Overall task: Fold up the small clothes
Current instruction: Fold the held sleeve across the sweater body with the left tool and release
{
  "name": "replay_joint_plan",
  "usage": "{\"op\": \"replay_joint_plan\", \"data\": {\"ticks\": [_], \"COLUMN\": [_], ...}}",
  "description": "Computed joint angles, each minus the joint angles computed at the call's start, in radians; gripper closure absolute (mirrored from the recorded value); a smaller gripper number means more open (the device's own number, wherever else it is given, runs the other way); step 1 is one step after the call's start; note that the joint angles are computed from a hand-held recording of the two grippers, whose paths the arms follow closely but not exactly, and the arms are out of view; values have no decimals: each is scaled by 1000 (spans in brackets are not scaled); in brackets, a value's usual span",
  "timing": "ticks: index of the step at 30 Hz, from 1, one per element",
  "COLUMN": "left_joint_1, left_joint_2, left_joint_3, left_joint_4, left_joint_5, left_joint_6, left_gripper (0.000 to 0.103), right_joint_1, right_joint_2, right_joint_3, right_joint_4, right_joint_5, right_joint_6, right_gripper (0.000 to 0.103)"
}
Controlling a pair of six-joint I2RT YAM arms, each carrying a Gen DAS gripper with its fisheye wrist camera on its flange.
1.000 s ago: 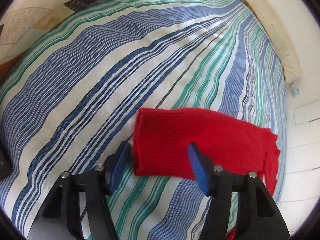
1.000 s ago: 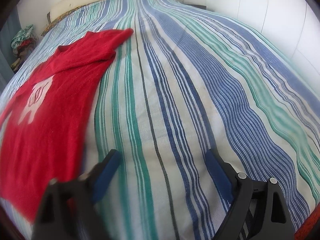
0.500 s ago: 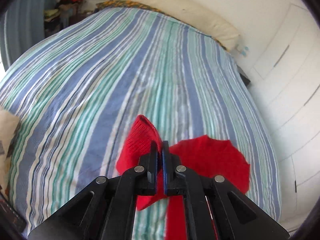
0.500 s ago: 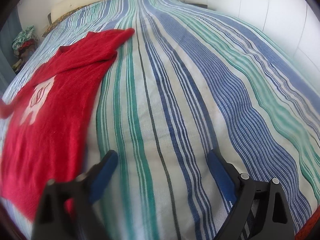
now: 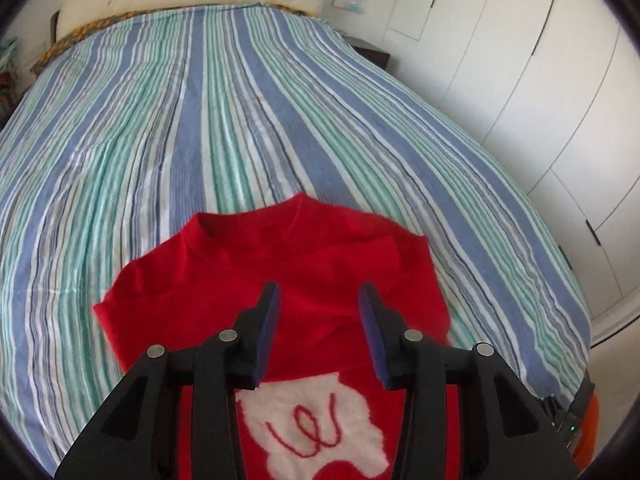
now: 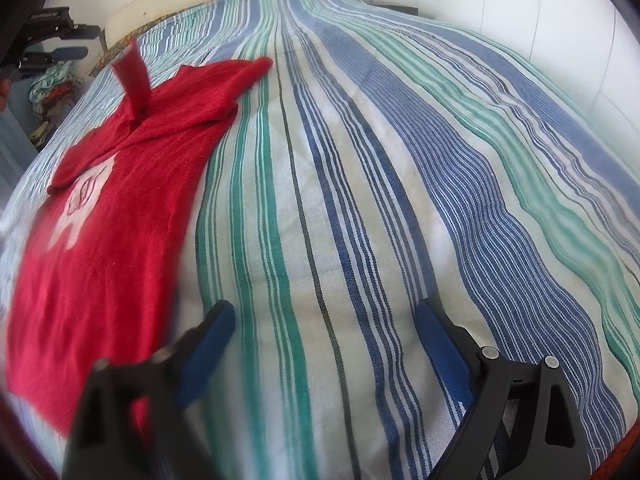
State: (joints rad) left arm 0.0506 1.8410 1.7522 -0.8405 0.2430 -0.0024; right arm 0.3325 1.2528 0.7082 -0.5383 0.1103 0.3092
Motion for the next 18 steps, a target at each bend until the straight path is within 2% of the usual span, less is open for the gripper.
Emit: {"op": "replay_joint_plan", "data": {"ticks": [4, 6, 8, 9, 10, 11, 15, 16, 17, 18], "left_joint_1": [201, 293, 348, 346, 339, 322, 199, 178, 168, 165], "left_joint_2": [-154, -193, -237, -238, -246, -239, -158, -133, -118, -106], "left_joint_3": [-218, -299, -400, -437, -477, -502, -545, -546, -554, -565], "left_joint_4": [52, 61, 76, 92, 108, 132, 281, 320, 357, 387], "left_joint_5": [-16, 9, 35, 32, 24, 11, -131, -178, -232, -284], "left_joint_6": [107, 184, 262, 284, 302, 314, 252, 217, 183, 141], "left_gripper": [62, 62, 57, 53, 45, 43, 43, 47, 77, 100], "right_joint_1": [-13, -16, -8, -1, 4, 8, 20, 20, 19, 20], "right_joint_2": [-7, -2, 14, 21, 29, 36, 34, 32, 33, 33], "right_joint_3": [-8, -8, -1, 3, 6, 7, -1, -4, -4, -4], "right_joint_4": [6, 10, 12, 12, 14, 18, 28, 30, 33, 34], "right_joint_5": [-24, -32, -26, -20, -16, -10, 5, 5, 4, 4], "right_joint_6": [-13, -16, -16, -12, -11, -9, -8, -8, -9, -8], "right_gripper": [10, 8, 5, 4, 3, 2, 2, 2, 2, 2]}}
